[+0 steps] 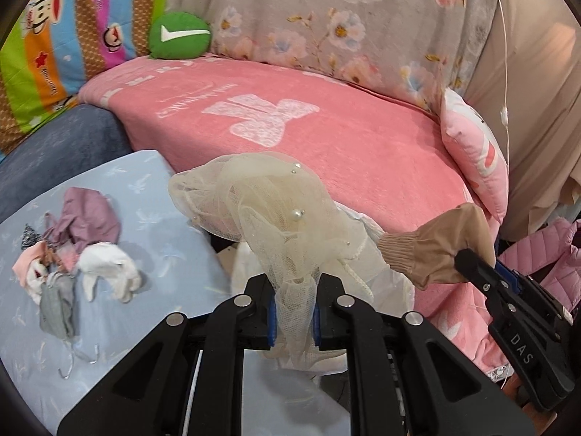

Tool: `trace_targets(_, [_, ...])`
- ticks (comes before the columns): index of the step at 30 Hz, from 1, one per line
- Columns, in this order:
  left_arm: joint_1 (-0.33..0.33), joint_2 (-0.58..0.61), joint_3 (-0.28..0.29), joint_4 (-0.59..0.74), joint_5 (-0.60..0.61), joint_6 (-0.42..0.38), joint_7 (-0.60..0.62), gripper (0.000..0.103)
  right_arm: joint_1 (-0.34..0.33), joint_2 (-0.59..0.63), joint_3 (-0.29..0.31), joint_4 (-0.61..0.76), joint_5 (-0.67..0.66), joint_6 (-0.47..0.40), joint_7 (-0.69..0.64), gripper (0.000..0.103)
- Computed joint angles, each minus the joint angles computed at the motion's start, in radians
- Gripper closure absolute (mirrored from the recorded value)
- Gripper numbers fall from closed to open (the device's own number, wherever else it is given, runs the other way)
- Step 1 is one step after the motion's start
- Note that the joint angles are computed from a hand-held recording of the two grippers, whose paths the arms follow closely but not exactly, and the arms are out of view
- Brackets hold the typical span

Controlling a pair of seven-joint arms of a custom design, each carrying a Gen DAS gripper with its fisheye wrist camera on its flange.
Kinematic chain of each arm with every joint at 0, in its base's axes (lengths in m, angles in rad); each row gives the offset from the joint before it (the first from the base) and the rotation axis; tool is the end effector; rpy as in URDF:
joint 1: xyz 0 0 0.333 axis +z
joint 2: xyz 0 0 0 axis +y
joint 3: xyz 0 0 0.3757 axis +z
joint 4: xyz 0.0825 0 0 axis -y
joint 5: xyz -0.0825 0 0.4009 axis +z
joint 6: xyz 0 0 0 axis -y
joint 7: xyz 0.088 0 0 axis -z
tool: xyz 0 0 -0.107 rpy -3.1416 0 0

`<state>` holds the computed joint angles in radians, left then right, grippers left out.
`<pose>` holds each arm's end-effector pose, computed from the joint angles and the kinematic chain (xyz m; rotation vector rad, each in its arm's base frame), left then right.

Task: Collect trash
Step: 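Carry the tan stocking in the right tool to the white bin and release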

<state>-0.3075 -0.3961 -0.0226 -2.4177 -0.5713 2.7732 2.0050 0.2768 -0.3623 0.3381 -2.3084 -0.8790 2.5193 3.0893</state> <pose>0.4445 -0.1289 0.5869 -1.5637 2.1425 -1.0852 0.3793 0.3012 0.5864 -1.4000 1.8783 -0.8066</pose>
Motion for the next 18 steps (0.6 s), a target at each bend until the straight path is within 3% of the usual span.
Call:
trace_targets(4, [0.005,0.034,-0.015,0.014,0.01,-0.008,-0.011,0.081,-0.002,0.008,-0.005,0.001,0.001,0.0,-0.003,0.083])
trace_targets(7, [0.009,0.045,-0.014,0.014,0.01,-0.003,-0.006,0.066,-0.003,0.022,-0.01,0.007,-0.002,0.007,-0.004,0.083])
trace_targets(9, [0.009,0.041,-0.013,0.006,0.001,0.01,0.0,0.048,-0.002,0.035,-0.011,0.014,-0.007,0.01,0.0,0.082])
trace_targets(11, [0.012,0.036,-0.016,-0.005,0.006,0.037,0.0,0.041,0.0,0.048,-0.012,0.023,-0.015,0.013,0.008,0.081])
trace_targets(15, [0.014,0.04,-0.013,0.0,0.019,0.048,-0.009,0.035,0.009,0.071,-0.018,0.043,-0.039,0.014,0.021,0.077])
trace_targets(18, [0.019,0.037,-0.007,-0.002,0.022,0.052,-0.02,0.034,0.018,0.083,-0.022,0.058,-0.059,0.012,0.031,0.068])
